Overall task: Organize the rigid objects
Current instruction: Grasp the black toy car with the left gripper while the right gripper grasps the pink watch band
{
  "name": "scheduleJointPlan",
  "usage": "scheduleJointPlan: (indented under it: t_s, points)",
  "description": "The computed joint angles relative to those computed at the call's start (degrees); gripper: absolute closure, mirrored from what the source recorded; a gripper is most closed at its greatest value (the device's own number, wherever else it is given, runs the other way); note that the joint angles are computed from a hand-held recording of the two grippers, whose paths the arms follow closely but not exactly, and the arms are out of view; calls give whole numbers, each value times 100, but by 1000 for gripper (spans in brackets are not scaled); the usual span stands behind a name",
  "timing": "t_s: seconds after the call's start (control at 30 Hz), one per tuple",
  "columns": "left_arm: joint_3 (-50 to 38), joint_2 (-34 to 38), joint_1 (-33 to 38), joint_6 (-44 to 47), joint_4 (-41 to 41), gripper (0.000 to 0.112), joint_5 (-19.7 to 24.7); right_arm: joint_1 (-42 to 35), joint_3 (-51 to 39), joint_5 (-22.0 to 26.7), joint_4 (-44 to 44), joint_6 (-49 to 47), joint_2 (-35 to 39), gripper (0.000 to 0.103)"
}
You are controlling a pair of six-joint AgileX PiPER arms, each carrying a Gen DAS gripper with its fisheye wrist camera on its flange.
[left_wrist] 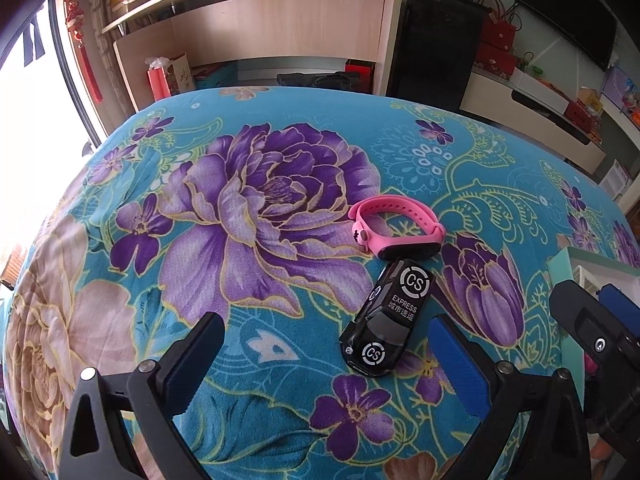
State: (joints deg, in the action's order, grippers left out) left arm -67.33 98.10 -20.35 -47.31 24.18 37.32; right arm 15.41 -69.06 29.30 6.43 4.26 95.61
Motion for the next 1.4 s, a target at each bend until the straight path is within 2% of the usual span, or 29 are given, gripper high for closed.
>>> scheduleJointPlan:
  t_s: [0.1, 0.13, 0.17, 0.23, 0.3, 0.5, 0.73, 1.1, 1.4]
  points:
    - [-7, 74, -59, 104, -26, 11, -277, -43, 7, -29, 164, -151, -12, 6]
    - [-65, 158, -50, 269, -180, 15, -311, -62, 12, -28, 211, -195, -19, 6]
    - [-137, 251, -32, 448, -351, 21, -302, -80, 19, -32, 255, -242, -25, 6]
    - [-216, 402, -25, 576, -492, 23, -306, -93, 20, -29, 240, -235, -27, 6]
    - [-265, 474, -66, 467, -334, 26, -207, -84, 26, -36, 157, -146, -28, 6]
    - [-117, 312, 75, 628, -487, 44, -288, -17, -2, -20, 31, -71, 17, 6]
    - [162, 101, 196, 905, -738, 71, -524, 46, 29, -89, 99, -165, 15, 6]
    - [575, -355, 572, -269, 166, 74, -447, 230, -77, -113, 120, -246, 125, 6]
    - [880, -670, 986, -671, 396, 74, -461, 774, -615, -156, -338, -58, 598, 6]
